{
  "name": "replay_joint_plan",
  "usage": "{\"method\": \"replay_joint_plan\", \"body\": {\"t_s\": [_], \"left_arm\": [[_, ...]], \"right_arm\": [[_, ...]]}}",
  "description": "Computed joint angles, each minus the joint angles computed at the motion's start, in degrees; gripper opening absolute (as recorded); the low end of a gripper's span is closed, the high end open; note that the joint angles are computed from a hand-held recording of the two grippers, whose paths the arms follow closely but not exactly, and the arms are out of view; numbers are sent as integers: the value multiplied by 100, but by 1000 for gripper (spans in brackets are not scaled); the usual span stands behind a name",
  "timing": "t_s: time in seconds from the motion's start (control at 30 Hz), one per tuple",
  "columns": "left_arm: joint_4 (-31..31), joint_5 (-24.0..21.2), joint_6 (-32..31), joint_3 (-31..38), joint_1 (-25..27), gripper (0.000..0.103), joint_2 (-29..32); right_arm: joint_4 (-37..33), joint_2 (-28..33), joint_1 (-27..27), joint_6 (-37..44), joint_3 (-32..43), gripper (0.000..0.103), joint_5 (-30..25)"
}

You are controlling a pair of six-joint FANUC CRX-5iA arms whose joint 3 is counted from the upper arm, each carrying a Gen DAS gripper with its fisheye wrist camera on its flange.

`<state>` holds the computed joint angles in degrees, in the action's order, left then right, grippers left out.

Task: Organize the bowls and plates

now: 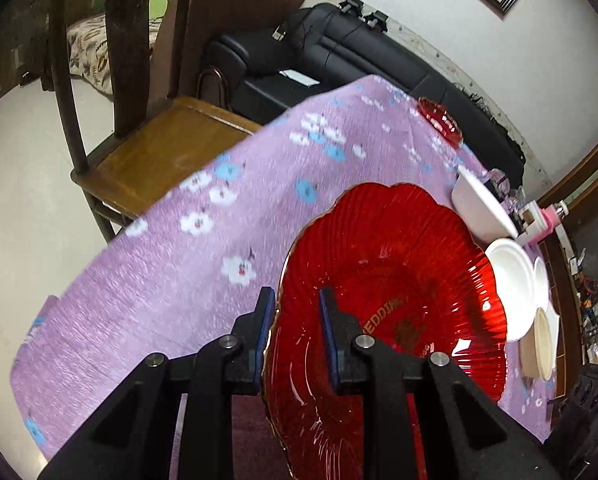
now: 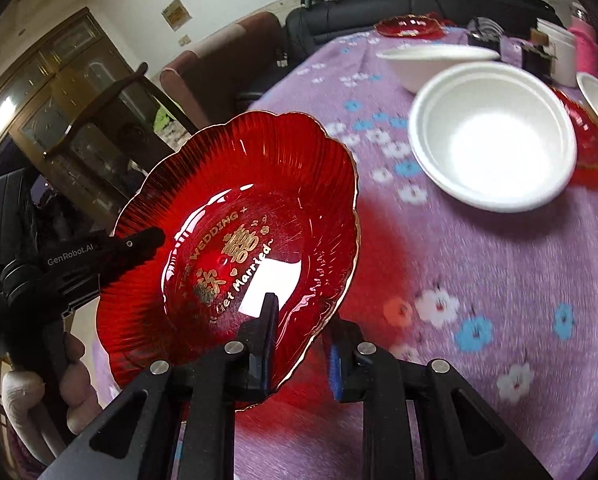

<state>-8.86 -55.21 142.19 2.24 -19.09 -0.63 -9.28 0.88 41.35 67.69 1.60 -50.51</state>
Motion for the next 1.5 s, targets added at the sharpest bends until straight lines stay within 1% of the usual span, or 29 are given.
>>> {"method": "replay_joint_plan", "body": {"t_s": [0.2, 0.37, 0.43, 0.5, 0.53, 0.57, 0.63, 0.67, 0.73, 0.77, 0.83, 0.93, 1.07, 1.2, 1.27, 1.37, 1.5], "left_arm": [[-123, -166, 63, 186, -84, 21, 286], [-316, -310, 240, 311, -150, 23, 327], [-298, -296, 247, 290, -143, 32, 275], [-461, -331, 359, 325, -235, 36, 199], [-555, -379, 407, 369, -290, 41, 178], [-674, -431, 463, 412, -358, 44, 140], [-971, -551, 623, 524, -534, 55, 72], [-1140, -612, 709, 577, -632, 58, 42], [-1509, -753, 873, 696, -854, 66, -10], [-1733, -844, 989, 756, -996, 67, -38], [-2010, -990, 1135, 831, -1188, 68, -74], [-2178, -1053, 1336, 841, -1369, 69, -169], [-2258, -1028, 1487, 838, -1567, 71, -278], [-2262, -1014, 1399, 977, -1751, 75, -215], [-2245, -1007, 1333, 1084, -1840, 75, -132], [-2196, -983, 1282, 1176, -1924, 76, -58], [-2081, -902, 1174, 1245, -1988, 76, 42]], "right_arm": [[136, 110, 7, -60, -35, 24, 1], [263, 216, 59, -62, 65, 24, -10], [290, 240, 65, -88, 98, 24, -15], [268, 222, 66, -81, 85, 25, -3], [249, 206, 61, -39, 78, 27, -6], [276, 162, 72, -36, 34, 30, 3], [428, 82, 123, -111, -59, 31, 62], [478, 50, 142, -131, -95, 34, 101], [540, -48, 153, -107, -195, 39, 180], [633, -89, 183, -142, -247, 42, 220], [898, -209, 265, -263, -423, 43, 357], [1362, -466, 407, -488, -741, 44, 596], [1837, -829, 531, -780, -1148, 51, 890], [2239, -1202, 604, -1090, -1526, 54, 1112], [2403, -1368, 607, -1202, -1704, 56, 1188], [2566, -1586, 573, -1319, -1934, 59, 1231], [2555, -1739, 401, -1329, -2085, 59, 1216]]}}
